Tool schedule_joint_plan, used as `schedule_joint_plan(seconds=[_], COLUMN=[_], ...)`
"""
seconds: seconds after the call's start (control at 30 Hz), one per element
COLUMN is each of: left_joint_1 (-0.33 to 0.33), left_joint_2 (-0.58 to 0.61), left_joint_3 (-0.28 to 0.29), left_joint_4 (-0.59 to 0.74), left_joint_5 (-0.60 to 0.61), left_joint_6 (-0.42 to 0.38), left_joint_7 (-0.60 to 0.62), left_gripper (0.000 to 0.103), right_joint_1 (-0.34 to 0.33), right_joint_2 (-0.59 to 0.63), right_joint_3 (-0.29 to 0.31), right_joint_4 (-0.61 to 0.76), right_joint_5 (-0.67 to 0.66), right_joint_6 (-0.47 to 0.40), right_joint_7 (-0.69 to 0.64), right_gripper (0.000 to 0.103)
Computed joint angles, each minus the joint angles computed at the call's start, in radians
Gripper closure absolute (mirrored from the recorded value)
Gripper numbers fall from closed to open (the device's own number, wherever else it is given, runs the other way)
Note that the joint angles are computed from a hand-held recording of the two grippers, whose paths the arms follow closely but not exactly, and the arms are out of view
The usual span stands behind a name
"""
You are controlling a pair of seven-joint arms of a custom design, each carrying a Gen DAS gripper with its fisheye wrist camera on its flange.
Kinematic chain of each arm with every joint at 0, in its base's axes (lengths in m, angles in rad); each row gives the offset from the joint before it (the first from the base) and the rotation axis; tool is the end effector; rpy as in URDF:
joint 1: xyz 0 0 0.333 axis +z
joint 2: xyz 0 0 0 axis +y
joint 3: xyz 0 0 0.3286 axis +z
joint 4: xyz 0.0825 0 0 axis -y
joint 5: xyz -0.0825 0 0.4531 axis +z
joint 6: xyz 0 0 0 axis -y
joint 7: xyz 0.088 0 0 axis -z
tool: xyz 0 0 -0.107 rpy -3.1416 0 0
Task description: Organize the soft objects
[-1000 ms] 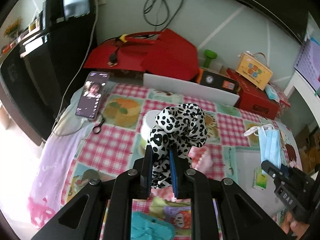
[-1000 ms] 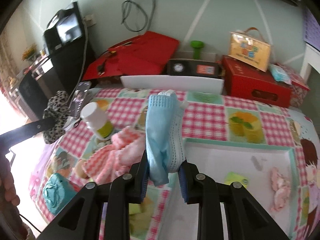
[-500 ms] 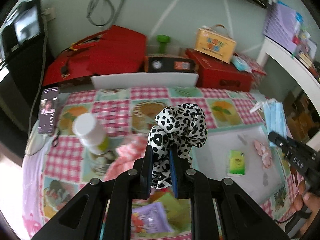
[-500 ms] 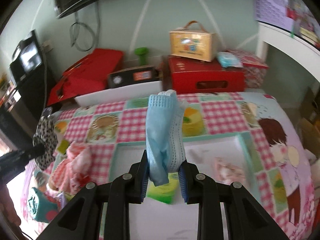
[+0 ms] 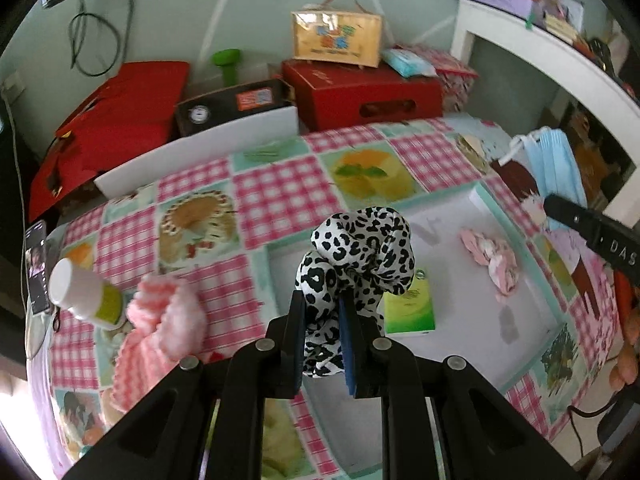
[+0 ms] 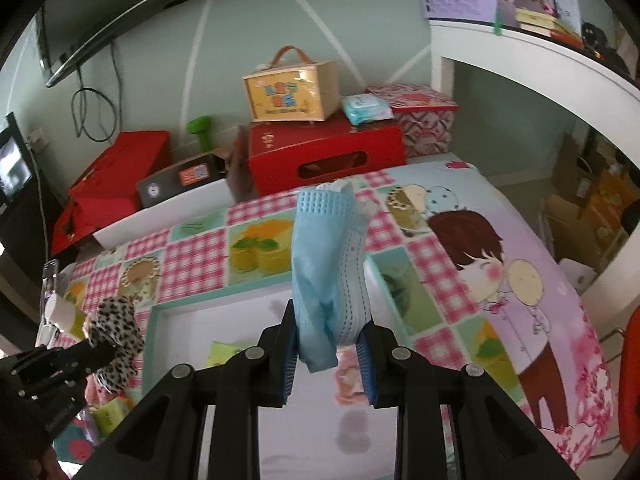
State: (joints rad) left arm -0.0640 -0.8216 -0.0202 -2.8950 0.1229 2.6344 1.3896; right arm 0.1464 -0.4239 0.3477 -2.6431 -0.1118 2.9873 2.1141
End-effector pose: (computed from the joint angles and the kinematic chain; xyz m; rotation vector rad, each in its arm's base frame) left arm 0.3822 -0.0342 0.4272 -1.8971 1.8803 -0.5226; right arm 0.4288 0.2395 0.4292 -1.7949 1.6549 -0.4978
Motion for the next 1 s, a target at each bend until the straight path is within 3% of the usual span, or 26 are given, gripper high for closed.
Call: schedule_joint_plan(seconds=[0.23,0.37,0.5,0.7,0.9,1.0], left_joint_1=[0.006,0.025,0.036,0.038,0.036,0.035], left_joint_2=[0.098,0.152,0.213,0.271,0.294,0.298], left_joint_3=[-0.05,-0.062,-0.053,-0.047,-0.036,-0.034], left_joint_4=[0.025,0.036,0.053,0.071,0.076,0.077], left_joint_5=[0.027,0.047,0.051,0.048,0.042,0.035], left_joint_6=[0.03,0.049,0.054,0.053,0.057,0.058], left_joint_7=[-0.06,-0.112,-0.142,-0.162,-0.163,-0.157], left_gripper=[0.086,0.086,0.086,0.086,0.086,0.086], right_joint_1=[0.046,0.148,0.198,0.218,0.207,0.218], right_joint_2=[0.049,0.152,0.223,0.298,0.342,0.35], right_joint_3=[-0.05,-0.127,-0.156,-0.165,-0.159,-0.172], right_joint_4=[0.011,0.061,0.1,0.145,0.18,0.185], right_joint_5=[0.039,0.114,0.166,0.172,0.02,0.005], right_joint_6=[-0.001,-0.022,-0.044,-0.083,-0.143,-0.155], right_joint_7=[-0.047,-0.156,-0.224,-0.24,-0.129,-0.116], right_gripper=[0.075,0.075,0.075,0.075,0.075,0.075])
